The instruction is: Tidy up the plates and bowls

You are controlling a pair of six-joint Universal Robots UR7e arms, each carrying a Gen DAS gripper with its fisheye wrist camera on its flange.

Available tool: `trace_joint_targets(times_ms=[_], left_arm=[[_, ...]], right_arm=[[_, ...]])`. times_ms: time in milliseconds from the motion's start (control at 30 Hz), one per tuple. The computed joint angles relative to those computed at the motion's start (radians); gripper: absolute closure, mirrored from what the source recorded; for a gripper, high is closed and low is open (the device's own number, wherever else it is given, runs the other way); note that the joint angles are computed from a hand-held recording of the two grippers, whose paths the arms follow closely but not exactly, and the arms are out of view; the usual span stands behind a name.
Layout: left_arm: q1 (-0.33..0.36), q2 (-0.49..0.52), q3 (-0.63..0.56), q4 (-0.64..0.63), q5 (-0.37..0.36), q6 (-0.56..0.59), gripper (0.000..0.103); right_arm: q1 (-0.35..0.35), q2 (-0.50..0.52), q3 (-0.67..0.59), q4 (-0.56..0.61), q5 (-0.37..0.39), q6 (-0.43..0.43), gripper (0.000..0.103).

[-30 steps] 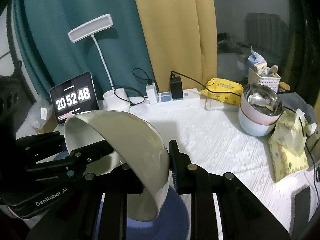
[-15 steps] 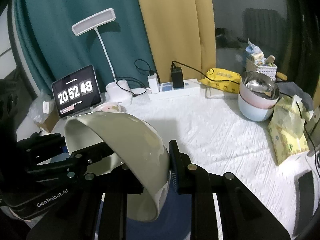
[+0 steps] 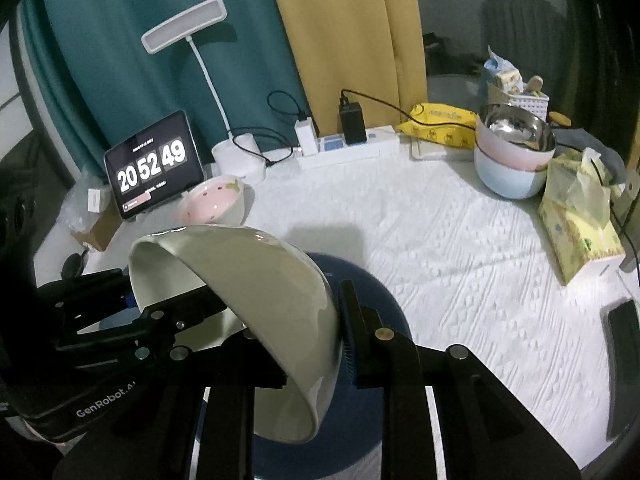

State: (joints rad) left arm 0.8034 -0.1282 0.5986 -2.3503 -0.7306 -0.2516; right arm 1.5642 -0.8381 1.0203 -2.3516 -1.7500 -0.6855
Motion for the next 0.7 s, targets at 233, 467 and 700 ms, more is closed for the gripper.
trace_joint_targets(times_ms=[233, 467, 700], left_arm=[[0.005, -0.01, 0.028, 0.022, -0.015, -0.028, 0.081], [0.012, 0.0, 0.014, 0.072, -0.022, -0.053, 0.081], [0.02, 0.017, -0.011, 0.117, -0.03, -0.057, 0.081]], right_arm=[[-0.009, -0.006, 0.016, 0.019, -0.016, 0.018, 0.081], [-0.011, 0.01, -0.004, 0.064, -0.052, 0.048, 0.08], [-0.012, 0.033, -0.032, 0.103, -0.091, 0.075, 0.079]])
